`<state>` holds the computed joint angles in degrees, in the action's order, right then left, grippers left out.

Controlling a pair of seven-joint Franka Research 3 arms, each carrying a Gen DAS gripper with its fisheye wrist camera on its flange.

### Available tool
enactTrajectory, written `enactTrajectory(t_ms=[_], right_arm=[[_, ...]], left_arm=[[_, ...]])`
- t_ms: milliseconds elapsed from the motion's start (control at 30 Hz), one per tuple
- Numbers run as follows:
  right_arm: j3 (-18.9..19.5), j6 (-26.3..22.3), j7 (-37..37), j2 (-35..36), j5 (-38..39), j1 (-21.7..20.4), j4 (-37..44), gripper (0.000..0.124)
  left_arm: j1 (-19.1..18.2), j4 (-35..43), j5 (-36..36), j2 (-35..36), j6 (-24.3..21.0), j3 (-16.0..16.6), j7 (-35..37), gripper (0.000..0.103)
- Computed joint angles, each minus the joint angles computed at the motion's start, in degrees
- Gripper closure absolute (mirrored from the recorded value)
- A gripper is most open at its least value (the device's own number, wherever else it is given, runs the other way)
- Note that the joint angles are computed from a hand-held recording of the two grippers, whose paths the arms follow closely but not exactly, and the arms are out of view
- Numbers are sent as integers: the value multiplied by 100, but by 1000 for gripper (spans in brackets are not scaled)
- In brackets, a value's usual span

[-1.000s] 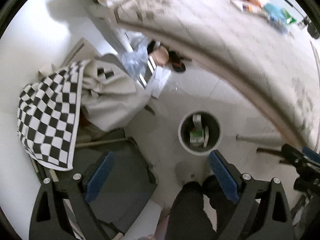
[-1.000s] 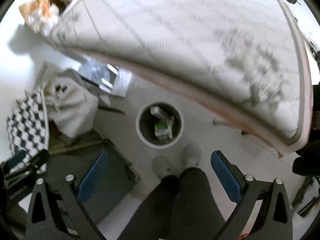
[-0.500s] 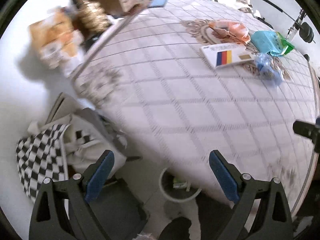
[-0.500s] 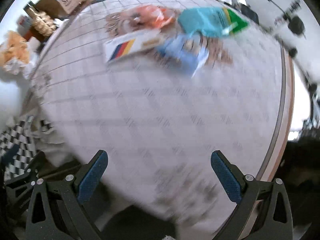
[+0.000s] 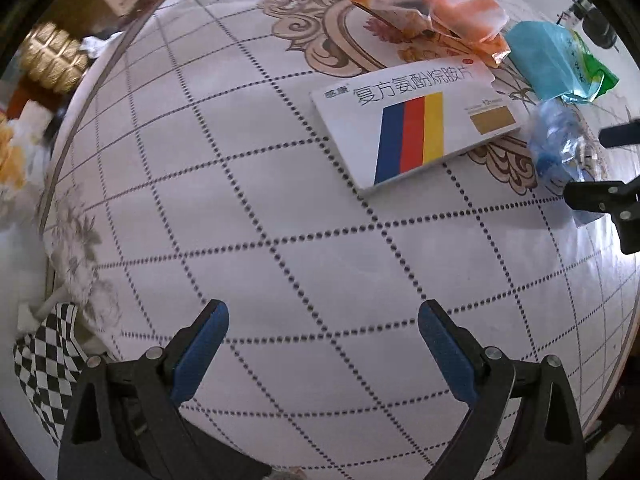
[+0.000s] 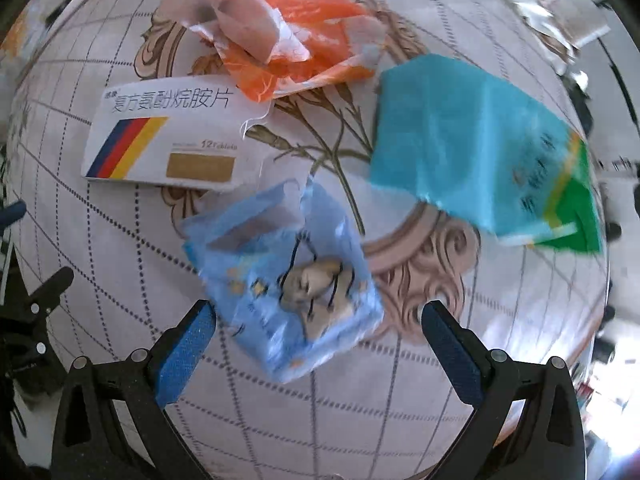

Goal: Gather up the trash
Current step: 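Grasp the striped tablet box with the left tool while the right tool grasps the blue snack bag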

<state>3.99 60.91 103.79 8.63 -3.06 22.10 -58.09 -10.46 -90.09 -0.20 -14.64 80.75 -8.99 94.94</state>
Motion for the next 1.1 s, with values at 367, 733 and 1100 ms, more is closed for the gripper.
enactTrajectory(t_ms=[367, 733, 1100], right_arm=[[-156, 234, 208, -151, 746, -348, -303, 63], [-461, 833, 1792, -1969, 1510, -1397, -2463, 70], [-521, 667, 1217, -1924, 1260, -1810, -2374, 70]], left_arm=[[-72, 469, 322, 440, -355, -155, 411, 6], [-751, 2200, 1501, 1687, -222, -713, 3068, 6], [-1583, 4097, 2055, 3249, -1490, -627, 4510, 7]])
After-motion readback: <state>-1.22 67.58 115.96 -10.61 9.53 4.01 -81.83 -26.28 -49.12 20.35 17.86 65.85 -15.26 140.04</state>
